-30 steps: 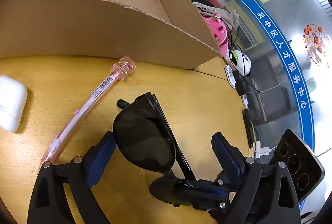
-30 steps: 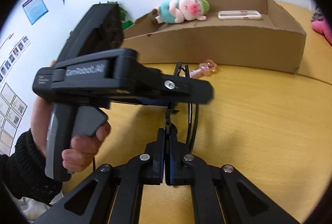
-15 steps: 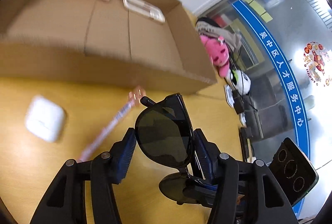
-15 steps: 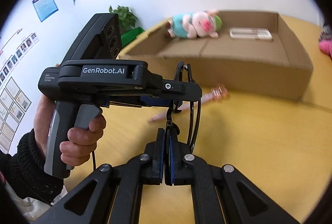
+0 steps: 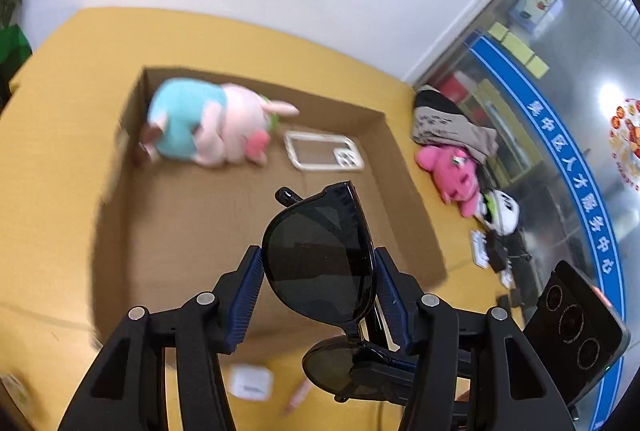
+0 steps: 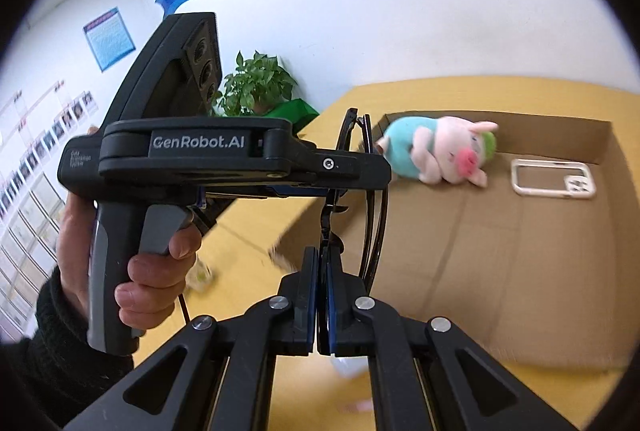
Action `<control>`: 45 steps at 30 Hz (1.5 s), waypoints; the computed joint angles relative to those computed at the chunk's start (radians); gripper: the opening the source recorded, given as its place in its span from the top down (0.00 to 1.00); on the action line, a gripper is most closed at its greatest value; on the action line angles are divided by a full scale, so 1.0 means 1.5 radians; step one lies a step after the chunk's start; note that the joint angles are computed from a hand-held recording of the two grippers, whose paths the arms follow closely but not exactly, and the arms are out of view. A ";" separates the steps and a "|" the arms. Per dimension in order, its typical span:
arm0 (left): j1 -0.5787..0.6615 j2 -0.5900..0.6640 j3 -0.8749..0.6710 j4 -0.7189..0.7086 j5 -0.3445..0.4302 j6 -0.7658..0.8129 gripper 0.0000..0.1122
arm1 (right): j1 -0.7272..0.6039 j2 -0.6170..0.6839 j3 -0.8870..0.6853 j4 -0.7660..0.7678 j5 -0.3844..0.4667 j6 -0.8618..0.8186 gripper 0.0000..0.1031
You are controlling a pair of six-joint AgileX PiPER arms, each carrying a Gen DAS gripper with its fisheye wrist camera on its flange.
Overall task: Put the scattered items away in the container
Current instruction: 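Lift the sunglasses with the right gripper and carry them over the box, then lower the sunglasses into the box and open the right gripper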
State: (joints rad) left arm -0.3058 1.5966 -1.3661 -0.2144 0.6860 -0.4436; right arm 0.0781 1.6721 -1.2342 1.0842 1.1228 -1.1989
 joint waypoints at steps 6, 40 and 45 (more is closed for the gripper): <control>0.124 0.109 -0.135 -0.067 0.108 0.110 0.47 | 0.089 0.159 -0.217 -0.019 0.000 0.192 0.97; 0.127 0.323 -0.287 0.100 0.237 0.074 0.41 | 0.185 0.331 -0.283 -0.098 -0.090 0.477 0.50; 0.077 0.153 -0.113 0.209 0.118 -0.021 0.32 | 0.170 0.153 -0.090 -0.090 -0.169 0.318 0.27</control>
